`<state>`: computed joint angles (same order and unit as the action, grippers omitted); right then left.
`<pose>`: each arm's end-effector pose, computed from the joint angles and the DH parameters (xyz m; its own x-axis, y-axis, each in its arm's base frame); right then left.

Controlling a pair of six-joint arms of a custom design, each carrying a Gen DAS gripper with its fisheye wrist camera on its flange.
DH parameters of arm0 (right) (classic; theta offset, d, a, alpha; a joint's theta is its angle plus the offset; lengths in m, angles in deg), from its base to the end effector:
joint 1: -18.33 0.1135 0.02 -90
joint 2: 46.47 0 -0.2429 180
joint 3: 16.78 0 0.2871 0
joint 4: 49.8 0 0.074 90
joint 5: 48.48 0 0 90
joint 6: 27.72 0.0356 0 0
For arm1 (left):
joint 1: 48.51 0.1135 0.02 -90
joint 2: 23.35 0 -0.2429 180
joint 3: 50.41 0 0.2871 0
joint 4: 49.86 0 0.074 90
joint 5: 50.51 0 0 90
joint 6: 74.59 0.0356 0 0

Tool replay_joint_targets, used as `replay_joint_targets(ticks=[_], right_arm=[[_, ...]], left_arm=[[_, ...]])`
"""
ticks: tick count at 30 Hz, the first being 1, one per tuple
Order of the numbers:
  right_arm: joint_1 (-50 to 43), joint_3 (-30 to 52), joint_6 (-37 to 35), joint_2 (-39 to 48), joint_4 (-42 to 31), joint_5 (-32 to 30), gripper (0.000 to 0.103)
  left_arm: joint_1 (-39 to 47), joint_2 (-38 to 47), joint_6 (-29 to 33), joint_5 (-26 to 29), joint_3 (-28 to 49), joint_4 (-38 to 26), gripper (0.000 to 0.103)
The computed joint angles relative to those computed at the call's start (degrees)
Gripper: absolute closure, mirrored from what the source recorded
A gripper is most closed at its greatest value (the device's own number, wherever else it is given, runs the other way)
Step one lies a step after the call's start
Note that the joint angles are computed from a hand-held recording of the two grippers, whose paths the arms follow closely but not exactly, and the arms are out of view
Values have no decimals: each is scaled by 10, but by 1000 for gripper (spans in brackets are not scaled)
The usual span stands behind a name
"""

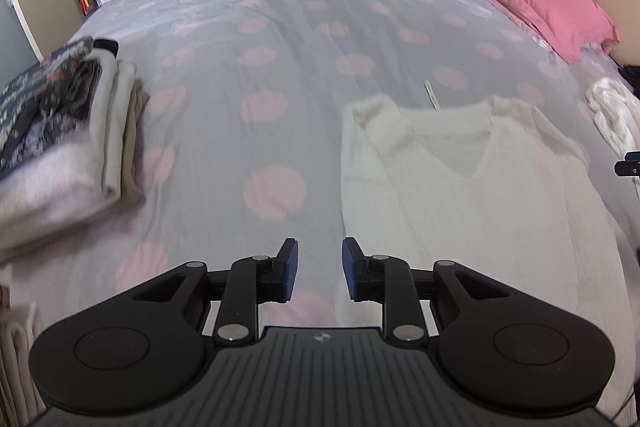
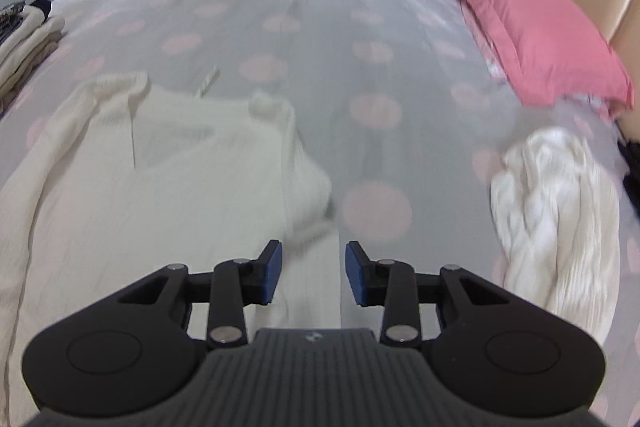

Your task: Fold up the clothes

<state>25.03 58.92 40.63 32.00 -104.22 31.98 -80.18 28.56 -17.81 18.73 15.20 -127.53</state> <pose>0.3145 0.0429 0.2459 -0.7005 -0.4486 -0.5550 -0.4978 0.8644 -0.0704 0.1736 -0.0923 0.2763 -0.8362 -0.0861 -0.5416 -0.1190 0.9926 0.0260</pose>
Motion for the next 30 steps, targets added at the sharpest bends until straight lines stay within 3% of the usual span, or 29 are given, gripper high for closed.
replay_joint_targets(ticks=[5, 11, 13, 15, 16, 22, 30], right_arm=[[-43, -27, -14, -21, -61, -1, 62], [-89, -36, -25, -39, -107, -10, 58], [-113, -37, -37, -45, -125, -25, 55], [-136, -42, -52, -49, -137, -37, 54], [-145, -45, -58, -49, -141, -41, 54], [-177, -66, -89, -49, -153, -61, 54], [-159, -87, -99, -51, -145, -57, 54]], left_arm=[[-107, -32, -117, -13, -32, -36, 78], [-234, -12, -245, -14, -60, -26, 77], [-266, -1, -272, -15, -65, -25, 73], [-300, 11, -310, -27, -70, -38, 60], [-314, 16, -331, -32, -73, -48, 59], [-330, 11, -398, 7, -107, -86, 59], [-332, 3, -436, 25, -125, -103, 59]])
